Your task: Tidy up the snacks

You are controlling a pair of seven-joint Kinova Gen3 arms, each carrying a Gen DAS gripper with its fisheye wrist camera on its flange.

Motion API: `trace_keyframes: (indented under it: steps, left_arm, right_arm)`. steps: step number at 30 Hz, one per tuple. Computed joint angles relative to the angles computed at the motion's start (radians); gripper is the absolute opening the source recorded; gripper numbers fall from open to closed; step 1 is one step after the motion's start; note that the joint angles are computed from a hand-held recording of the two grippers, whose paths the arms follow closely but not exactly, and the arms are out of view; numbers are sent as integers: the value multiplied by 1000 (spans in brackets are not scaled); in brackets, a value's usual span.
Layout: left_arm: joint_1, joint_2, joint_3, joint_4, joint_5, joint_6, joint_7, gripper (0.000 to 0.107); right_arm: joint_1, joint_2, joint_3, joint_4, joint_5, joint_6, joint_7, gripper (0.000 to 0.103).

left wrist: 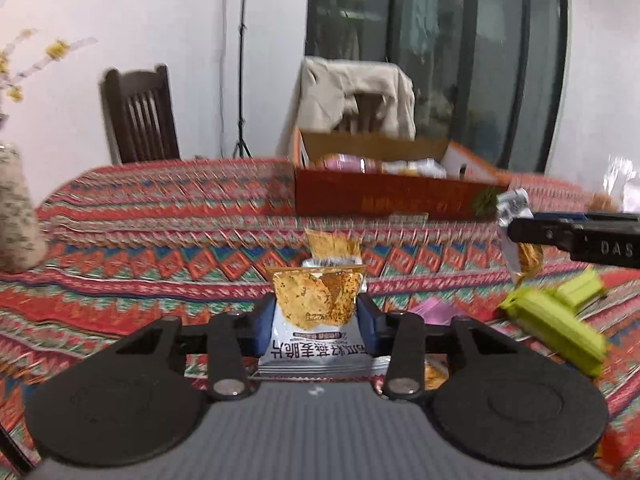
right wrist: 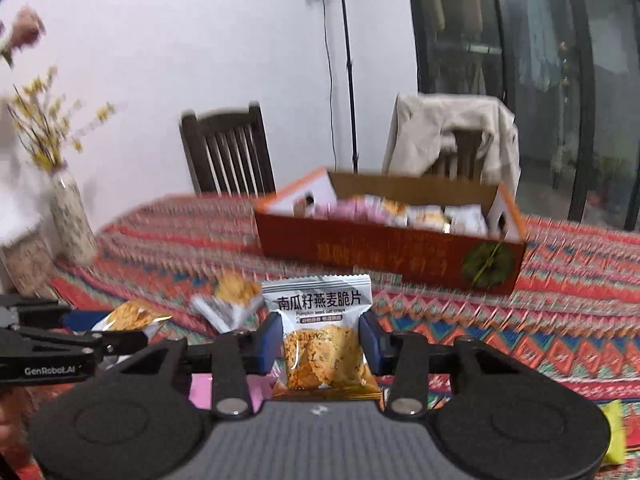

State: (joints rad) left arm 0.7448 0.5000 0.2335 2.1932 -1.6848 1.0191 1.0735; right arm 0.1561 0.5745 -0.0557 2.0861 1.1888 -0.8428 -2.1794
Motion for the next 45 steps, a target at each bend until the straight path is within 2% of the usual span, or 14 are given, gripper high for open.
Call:
trace_keyframes:
  steps: [6,9,16,24,30,35,45]
  left_arm:
    - [161,-33,36,-17,151,154,-1,43]
    - [230,-29,42,-43,201,202,-1,43]
    - [351,5,31,-126,277,272,-12,43]
    - [401,9,11,-173,287,305,-65,43]
    - [379,-11,0,-176,264,294,-123,43]
    - [316,-28,-17,-180,213,270,-201,43]
    - [46,-85,-57,-191,17,24,-288,43]
  right_arm:
    - [100,-94,44,106,98,-124,43,41]
    - [160,-126,81,161,152,-187,84,41]
    - [300,-154,165,209,310,-292,103,41]
    - [397,-160,214,207,395,-380,105,41]
    - [396,-158,212,196,386,-387,93,41]
    - [354,-161,195,162,342,-365,72,42]
    - [206,-119,165,-55,278,-291,-132,42]
